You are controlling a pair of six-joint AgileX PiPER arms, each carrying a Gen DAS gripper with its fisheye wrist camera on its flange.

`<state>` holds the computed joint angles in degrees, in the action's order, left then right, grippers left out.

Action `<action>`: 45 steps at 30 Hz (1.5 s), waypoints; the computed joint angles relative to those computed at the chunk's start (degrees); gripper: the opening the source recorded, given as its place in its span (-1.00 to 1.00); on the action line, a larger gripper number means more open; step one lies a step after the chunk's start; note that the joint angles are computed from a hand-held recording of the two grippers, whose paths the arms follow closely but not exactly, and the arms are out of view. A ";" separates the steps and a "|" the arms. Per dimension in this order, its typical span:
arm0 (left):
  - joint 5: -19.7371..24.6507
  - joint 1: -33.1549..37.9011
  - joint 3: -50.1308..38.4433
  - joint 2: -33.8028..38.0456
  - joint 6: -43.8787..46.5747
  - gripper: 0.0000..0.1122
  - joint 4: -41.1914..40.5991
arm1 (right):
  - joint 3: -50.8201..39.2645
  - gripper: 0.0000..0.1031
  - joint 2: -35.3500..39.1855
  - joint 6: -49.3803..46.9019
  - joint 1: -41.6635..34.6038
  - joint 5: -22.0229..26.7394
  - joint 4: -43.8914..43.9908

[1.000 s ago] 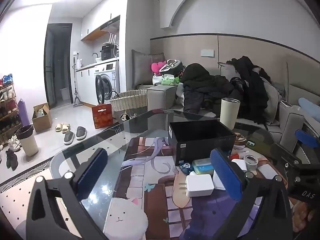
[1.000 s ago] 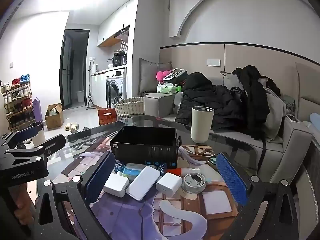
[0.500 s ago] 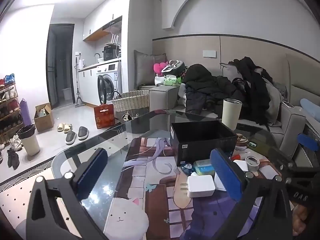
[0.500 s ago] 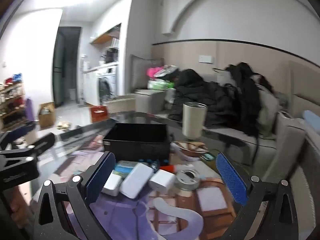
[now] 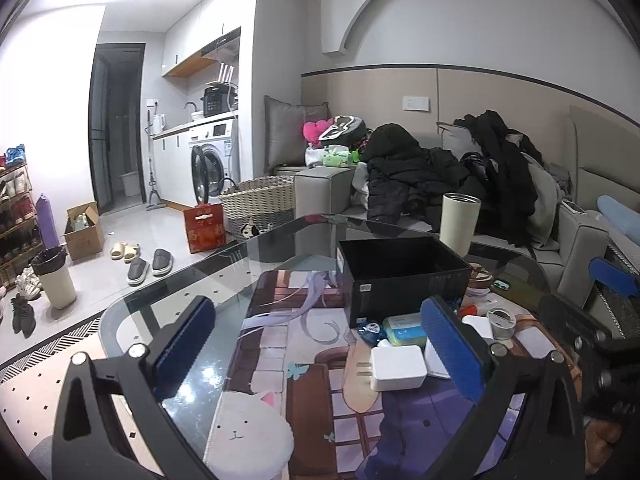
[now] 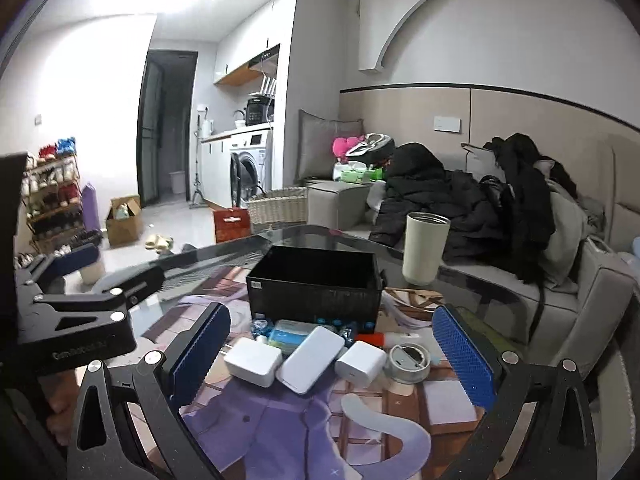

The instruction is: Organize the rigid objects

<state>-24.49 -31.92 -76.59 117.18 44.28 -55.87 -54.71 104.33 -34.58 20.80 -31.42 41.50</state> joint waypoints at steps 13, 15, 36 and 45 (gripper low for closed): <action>1.84 1.70 1.38 -1.07 -10.19 0.84 8.81 | 1.01 0.99 -1.50 5.18 -2.40 1.52 -4.71; 1.99 1.71 1.58 -1.26 -11.59 0.84 11.03 | 1.36 0.99 -1.99 6.81 -2.80 2.20 -6.84; 1.59 0.32 0.04 -0.60 -1.77 0.84 2.22 | -2.79 0.99 0.31 -2.56 -2.83 7.52 1.19; 0.03 0.13 0.16 -0.44 -1.98 0.84 1.89 | -0.64 0.99 -0.79 0.70 -2.36 3.77 -2.09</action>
